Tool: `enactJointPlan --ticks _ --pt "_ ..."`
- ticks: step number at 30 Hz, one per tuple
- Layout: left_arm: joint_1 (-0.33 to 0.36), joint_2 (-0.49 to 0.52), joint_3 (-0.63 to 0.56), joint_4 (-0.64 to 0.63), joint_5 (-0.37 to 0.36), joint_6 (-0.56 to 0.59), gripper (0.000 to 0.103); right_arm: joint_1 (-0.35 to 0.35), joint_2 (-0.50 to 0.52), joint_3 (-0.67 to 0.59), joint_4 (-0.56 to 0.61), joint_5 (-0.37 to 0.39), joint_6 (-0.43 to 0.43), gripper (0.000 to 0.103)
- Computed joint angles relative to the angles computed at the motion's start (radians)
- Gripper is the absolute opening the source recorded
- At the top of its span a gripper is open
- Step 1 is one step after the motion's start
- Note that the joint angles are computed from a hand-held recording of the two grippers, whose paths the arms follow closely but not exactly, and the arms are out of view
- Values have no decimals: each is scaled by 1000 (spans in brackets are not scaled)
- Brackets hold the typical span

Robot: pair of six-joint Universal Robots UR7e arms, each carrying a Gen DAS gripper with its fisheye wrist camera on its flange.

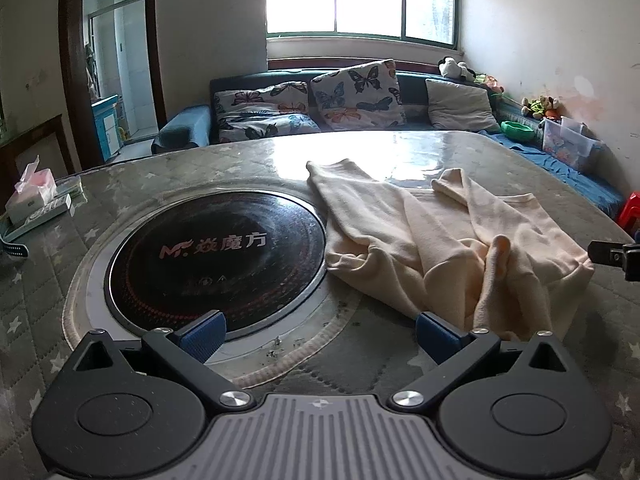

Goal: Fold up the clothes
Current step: 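Move both grippers toward the crumpled cream sweatshirt on the table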

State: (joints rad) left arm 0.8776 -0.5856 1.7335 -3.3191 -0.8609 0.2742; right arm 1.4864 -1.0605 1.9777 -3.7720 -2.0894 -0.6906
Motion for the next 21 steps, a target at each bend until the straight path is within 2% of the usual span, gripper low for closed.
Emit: enactJointPlan --ticks 12,21 --pt "-14 -11 24 10 3 -6 102 8 -15 29 25 13 4 103" --pt "-29 -25 40 43 -11 -13 84 15 -31 59 46 28 11 103"
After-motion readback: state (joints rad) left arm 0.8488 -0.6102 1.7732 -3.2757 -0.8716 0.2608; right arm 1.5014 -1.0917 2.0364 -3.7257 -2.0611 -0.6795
